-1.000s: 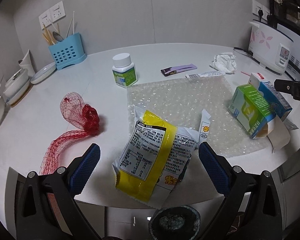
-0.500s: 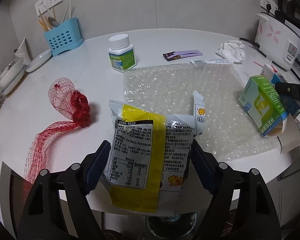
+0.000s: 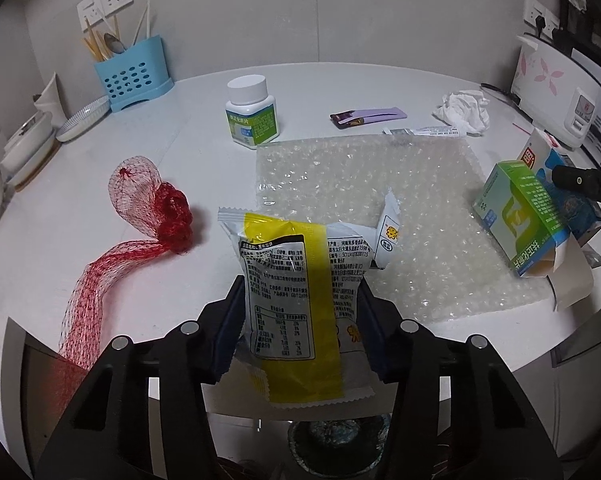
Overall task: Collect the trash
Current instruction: 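Grasp the yellow snack wrapper with left tool while right tool grasps the milk carton, then lift the wrapper and carton and carry both down over the trash bin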
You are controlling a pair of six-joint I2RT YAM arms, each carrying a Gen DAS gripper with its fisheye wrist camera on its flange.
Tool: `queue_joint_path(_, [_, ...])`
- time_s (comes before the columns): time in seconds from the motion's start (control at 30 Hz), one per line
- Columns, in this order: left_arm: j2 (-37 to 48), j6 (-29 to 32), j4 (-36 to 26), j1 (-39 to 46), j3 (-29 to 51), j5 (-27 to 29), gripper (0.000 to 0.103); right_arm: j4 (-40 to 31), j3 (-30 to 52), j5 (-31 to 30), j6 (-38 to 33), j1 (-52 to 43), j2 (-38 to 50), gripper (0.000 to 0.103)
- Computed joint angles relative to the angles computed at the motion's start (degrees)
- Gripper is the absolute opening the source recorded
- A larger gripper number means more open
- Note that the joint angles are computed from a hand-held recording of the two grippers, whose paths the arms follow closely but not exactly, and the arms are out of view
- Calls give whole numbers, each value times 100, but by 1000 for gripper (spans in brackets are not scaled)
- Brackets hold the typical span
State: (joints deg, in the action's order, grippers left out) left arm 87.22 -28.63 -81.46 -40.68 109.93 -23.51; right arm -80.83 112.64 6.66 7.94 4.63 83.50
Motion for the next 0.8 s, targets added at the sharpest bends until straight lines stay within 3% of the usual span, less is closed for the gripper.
queue_joint_path(0.8, [-192,-454,-595,-588,884,-568,47,-327,419,290,97,265,-599,39])
